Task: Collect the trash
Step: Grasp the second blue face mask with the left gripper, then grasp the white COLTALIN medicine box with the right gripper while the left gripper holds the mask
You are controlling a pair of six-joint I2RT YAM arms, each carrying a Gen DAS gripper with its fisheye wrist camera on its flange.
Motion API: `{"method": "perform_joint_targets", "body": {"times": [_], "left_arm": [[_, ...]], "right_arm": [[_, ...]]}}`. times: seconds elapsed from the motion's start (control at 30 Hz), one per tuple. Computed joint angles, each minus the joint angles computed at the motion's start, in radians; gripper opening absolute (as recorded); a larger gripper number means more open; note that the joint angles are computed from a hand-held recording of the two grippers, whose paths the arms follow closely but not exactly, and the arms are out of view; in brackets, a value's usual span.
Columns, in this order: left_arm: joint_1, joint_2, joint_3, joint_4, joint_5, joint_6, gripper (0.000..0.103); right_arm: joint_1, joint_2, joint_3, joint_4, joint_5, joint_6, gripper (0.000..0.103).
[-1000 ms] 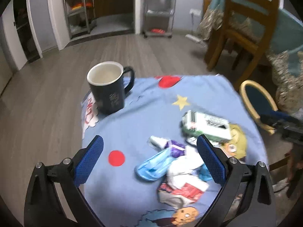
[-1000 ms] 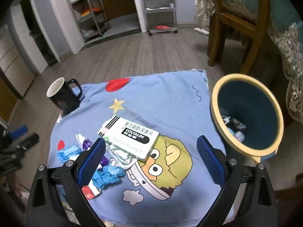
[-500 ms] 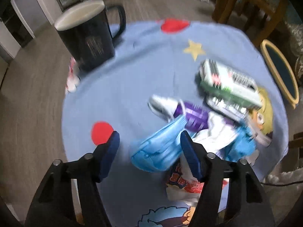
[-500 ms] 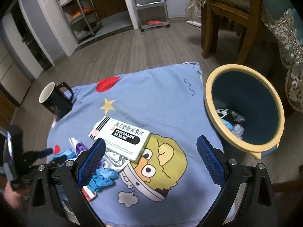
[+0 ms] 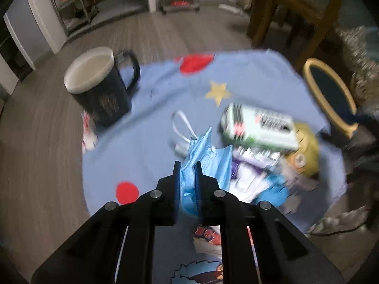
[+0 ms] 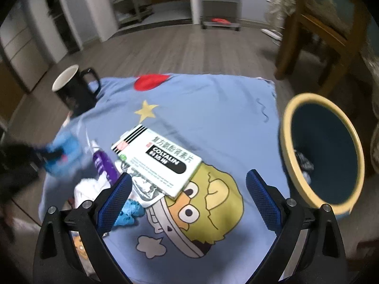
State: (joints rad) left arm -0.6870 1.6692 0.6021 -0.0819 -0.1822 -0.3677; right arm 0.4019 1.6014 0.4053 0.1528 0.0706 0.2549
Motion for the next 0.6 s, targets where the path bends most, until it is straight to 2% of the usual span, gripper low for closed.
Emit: {"method": "perform_joint_targets", "body": {"times": [0.1,0.17,0.23,0.37,0.6], "left_arm": [[0.003,-0.130,0.011,-0.089,-0.027,0.042,0.010],[0.001,-0.149,0.031,-0.116,-0.039,0.058,0.010],[0.010,-0.167,0.020,-0.102,-0.040,0.065,0.010],[0.062,-0.162,0.004,-0.051,0.035,0.033,0.010],[0.086,-0.111,0.029,-0.013,0.050,0.046,0.010]], "right_arm": [[0.006,0.056,0.018,0.036,-0.016,-0.028,0.096],[0.018,0.102,0.033,0.066,-0.013,-0.036,0.096],[0.032,0.157,0.059,0.085,-0.013,-0.045,0.096],[0.059,0.260,0.114,0.124,-0.010,-0.069,0.096],[0.062,0.434,0.227,0.153,-0.071,-0.149,0.096]]}}
